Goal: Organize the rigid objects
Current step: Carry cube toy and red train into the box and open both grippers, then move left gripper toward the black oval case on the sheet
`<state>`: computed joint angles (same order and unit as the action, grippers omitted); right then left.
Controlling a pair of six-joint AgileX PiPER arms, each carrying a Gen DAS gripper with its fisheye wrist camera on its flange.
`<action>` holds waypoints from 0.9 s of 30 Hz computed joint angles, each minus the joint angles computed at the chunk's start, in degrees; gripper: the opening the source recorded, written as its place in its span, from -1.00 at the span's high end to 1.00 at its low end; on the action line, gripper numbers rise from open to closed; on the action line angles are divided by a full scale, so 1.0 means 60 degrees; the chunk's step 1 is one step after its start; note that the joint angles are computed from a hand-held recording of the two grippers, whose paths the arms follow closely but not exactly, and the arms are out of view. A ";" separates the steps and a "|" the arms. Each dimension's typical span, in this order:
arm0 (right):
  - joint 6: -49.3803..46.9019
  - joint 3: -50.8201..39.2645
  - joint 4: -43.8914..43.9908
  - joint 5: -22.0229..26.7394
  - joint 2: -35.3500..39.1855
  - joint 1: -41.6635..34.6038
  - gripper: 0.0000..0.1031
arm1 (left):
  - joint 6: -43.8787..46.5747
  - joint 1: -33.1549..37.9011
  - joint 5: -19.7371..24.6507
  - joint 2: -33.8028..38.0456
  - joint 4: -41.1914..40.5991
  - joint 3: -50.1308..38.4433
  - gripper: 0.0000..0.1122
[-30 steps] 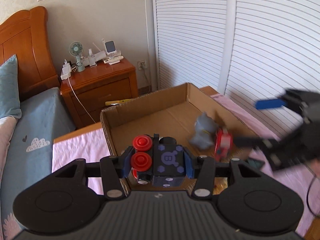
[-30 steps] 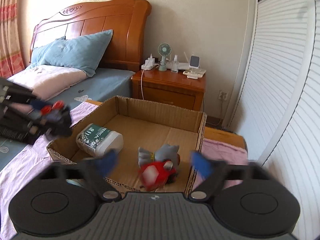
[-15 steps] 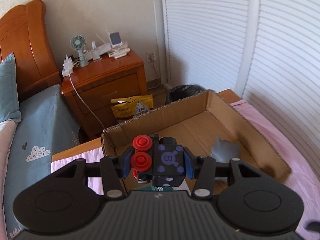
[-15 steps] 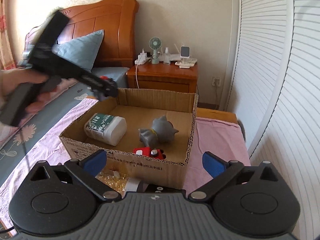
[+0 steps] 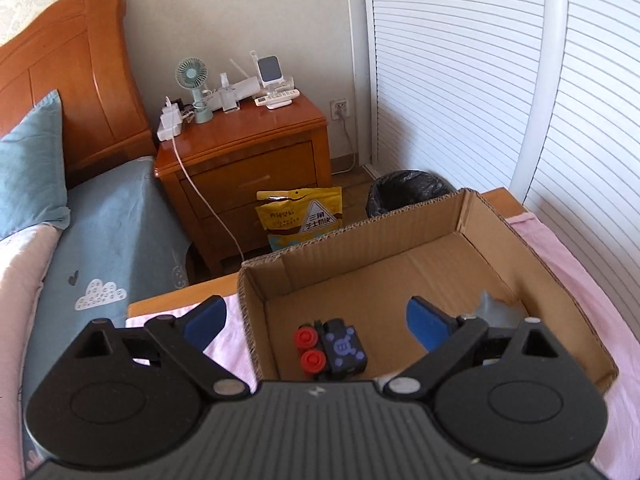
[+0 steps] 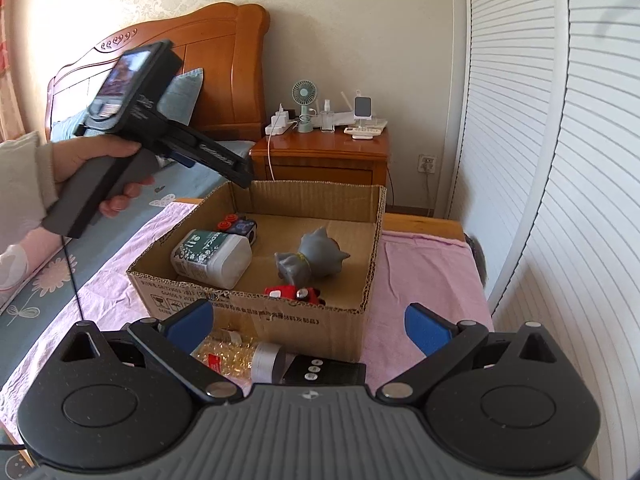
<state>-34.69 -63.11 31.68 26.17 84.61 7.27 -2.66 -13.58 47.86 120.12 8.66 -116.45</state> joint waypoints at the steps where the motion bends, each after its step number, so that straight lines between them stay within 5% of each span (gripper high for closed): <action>1: 0.0146 0.0067 -0.0104 -0.0028 -0.0064 0.0042 -1.00 | 0.0028 0.0007 -0.0046 -0.0164 0.0000 0.0192 -0.72; 18: 0.1169 0.1512 -0.0740 -0.0279 -0.1638 0.0450 -1.00 | -0.0620 -0.0104 -0.1564 -0.4531 0.0299 0.6088 -0.72; 27: 0.1513 0.2507 -0.1104 -0.0795 -0.2137 0.0448 -1.00 | -0.3007 -0.0099 -0.2903 -0.6253 0.1520 0.9700 -0.72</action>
<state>-25.61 -48.06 25.06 21.40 71.79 9.96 -20.70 -14.17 30.44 82.60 17.78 -58.24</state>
